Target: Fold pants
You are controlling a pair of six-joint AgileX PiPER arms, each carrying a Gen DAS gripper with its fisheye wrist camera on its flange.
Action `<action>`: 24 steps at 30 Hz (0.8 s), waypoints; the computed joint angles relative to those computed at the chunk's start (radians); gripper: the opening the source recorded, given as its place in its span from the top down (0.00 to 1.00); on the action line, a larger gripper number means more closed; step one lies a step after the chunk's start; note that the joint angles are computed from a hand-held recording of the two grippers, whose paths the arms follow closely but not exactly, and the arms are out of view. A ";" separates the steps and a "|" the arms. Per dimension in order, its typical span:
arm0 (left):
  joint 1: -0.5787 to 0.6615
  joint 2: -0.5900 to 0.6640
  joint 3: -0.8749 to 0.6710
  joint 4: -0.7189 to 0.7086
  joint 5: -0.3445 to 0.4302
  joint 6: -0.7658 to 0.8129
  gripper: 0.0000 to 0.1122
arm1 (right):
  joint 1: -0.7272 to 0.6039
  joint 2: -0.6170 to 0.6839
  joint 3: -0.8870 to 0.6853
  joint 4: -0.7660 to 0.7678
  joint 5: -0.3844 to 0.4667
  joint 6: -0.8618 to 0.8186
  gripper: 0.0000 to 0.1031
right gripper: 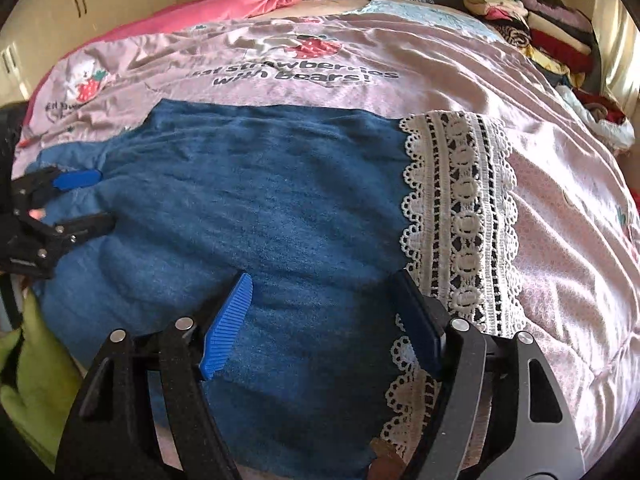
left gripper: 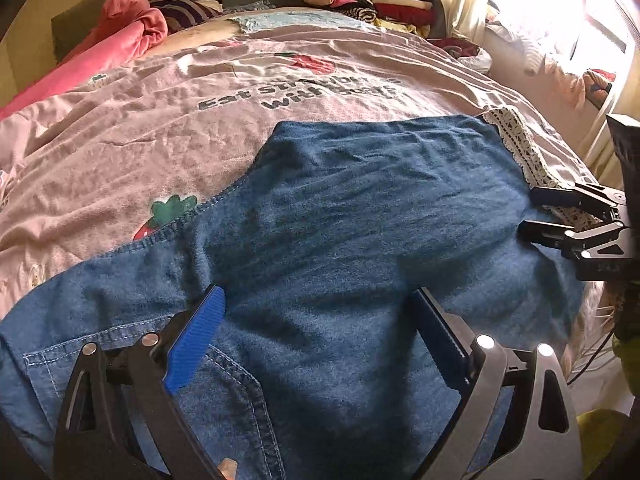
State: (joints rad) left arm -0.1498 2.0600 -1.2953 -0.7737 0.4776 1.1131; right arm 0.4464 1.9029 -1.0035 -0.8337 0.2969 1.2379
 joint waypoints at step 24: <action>-0.041 -0.176 0.029 0.092 0.053 -0.129 0.12 | 0.036 -0.264 0.155 -0.098 0.083 0.170 0.15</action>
